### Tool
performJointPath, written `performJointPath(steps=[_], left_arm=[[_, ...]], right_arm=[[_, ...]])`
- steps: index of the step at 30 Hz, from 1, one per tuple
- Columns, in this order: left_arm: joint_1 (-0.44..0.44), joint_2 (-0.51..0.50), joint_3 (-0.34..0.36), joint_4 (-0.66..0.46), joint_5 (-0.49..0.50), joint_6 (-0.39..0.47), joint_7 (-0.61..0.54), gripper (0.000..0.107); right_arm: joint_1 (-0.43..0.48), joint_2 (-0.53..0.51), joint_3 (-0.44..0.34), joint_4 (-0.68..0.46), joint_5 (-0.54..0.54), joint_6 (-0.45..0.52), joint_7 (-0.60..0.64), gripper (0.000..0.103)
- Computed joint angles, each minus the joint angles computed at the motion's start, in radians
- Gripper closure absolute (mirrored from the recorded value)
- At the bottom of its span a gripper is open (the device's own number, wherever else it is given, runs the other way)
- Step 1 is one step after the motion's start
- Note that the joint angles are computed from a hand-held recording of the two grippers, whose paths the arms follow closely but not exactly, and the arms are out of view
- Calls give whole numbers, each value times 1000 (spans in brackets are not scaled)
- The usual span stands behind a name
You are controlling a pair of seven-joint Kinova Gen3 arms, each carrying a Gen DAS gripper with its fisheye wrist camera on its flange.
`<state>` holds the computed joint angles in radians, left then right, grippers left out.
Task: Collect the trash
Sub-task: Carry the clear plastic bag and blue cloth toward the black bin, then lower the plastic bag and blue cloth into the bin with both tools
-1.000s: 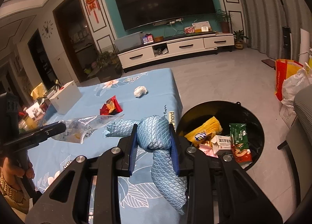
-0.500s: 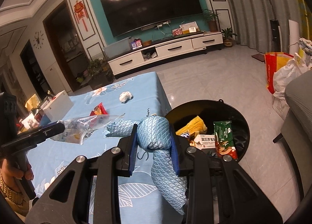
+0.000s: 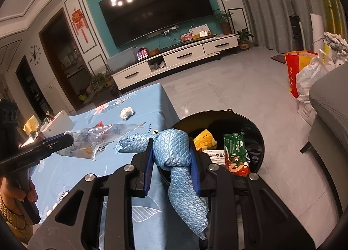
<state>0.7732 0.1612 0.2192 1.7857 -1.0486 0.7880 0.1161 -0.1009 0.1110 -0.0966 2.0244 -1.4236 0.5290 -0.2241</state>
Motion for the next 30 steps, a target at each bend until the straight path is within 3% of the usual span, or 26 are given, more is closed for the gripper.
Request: performJointPath(steps=[18,30], left_arm=[[6,98,-75,-122,80,-80,-187,68],[3,182,-141,-214,203,-125,-362,68]], right_arm=[[25,33,10,8,-66,-44,18,73],[28,95,-7,-19,-83,-88,7,73]])
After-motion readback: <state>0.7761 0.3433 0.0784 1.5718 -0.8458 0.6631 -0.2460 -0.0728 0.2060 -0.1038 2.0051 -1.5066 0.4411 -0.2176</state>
